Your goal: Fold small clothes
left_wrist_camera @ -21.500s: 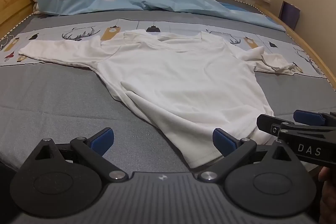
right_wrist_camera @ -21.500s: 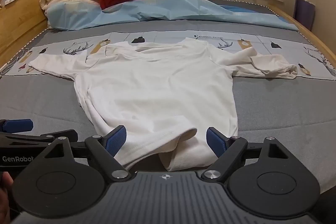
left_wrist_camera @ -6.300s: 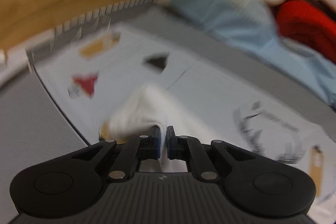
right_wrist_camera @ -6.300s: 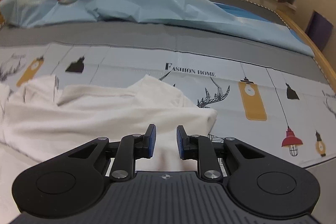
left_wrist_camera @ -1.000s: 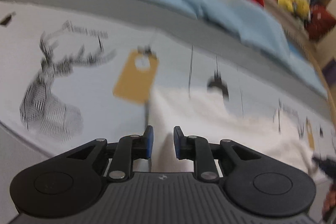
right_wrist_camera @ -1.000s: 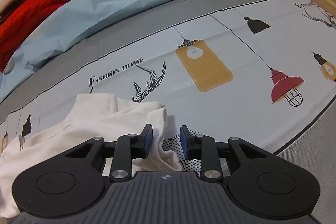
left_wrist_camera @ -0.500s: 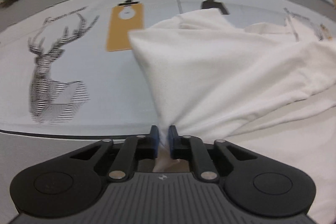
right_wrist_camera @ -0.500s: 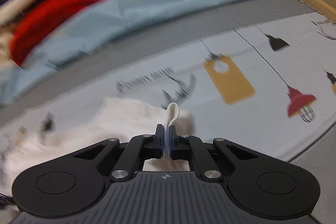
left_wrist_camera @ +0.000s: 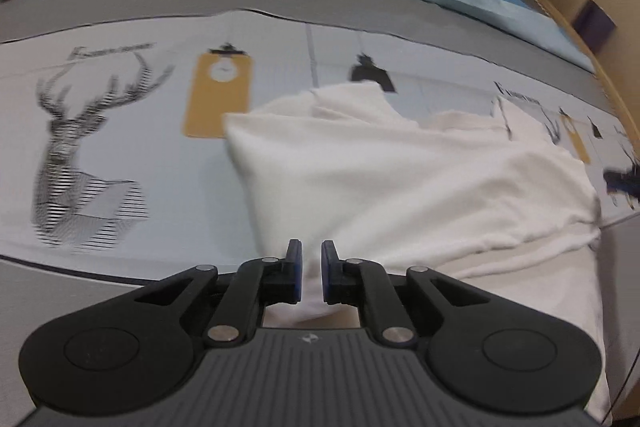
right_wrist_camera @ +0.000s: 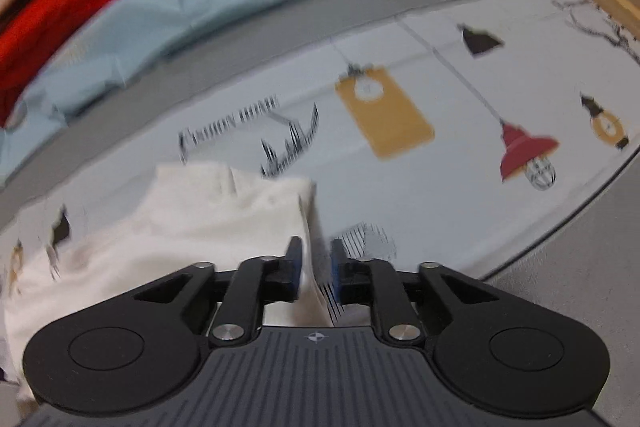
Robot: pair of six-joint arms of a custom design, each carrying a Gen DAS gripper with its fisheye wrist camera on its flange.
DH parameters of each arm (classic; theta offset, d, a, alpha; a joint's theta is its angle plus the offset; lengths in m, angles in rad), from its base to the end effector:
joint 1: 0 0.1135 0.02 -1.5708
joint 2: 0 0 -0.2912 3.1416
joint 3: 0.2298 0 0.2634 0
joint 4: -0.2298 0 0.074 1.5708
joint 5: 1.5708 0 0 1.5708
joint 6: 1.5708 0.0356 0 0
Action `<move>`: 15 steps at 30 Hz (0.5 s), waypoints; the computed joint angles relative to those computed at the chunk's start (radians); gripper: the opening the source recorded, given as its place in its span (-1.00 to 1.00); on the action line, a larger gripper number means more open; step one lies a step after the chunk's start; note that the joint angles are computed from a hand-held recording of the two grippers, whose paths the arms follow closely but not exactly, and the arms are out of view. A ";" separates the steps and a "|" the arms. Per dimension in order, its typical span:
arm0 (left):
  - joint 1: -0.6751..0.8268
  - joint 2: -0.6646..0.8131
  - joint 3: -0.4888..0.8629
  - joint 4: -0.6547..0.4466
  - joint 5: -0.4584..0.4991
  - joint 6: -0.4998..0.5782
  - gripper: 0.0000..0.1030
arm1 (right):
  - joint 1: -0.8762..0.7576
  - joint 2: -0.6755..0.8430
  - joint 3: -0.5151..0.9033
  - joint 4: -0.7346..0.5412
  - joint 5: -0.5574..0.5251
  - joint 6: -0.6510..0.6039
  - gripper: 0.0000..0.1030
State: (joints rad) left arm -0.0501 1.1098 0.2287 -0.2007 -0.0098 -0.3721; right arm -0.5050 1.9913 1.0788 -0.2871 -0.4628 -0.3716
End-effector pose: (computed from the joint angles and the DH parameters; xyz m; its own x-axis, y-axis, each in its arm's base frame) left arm 0.1513 -0.0072 0.1179 -0.8379 -0.3220 -0.4407 -0.2782 0.9466 -0.1627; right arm 0.3417 -0.1707 0.1145 -0.8656 0.1073 -0.4890 -0.0248 0.9664 0.2559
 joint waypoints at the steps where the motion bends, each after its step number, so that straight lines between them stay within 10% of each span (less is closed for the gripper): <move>1: -0.002 0.052 -0.005 0.044 0.009 0.007 -0.80 | -0.007 -0.006 -0.002 0.008 -0.027 -0.001 -0.53; 5: -0.020 0.274 0.008 0.084 -0.091 0.017 -0.56 | 0.015 0.007 0.016 -0.048 -0.005 -0.062 -0.33; 9: -0.019 0.197 0.039 -0.016 -0.136 -0.014 -0.45 | 0.058 0.024 -0.013 -0.033 0.164 -0.135 -0.28; 15: -0.088 0.061 0.019 0.040 -0.099 -0.059 -0.44 | 0.022 -0.041 -0.022 -0.054 -0.033 -0.147 -0.27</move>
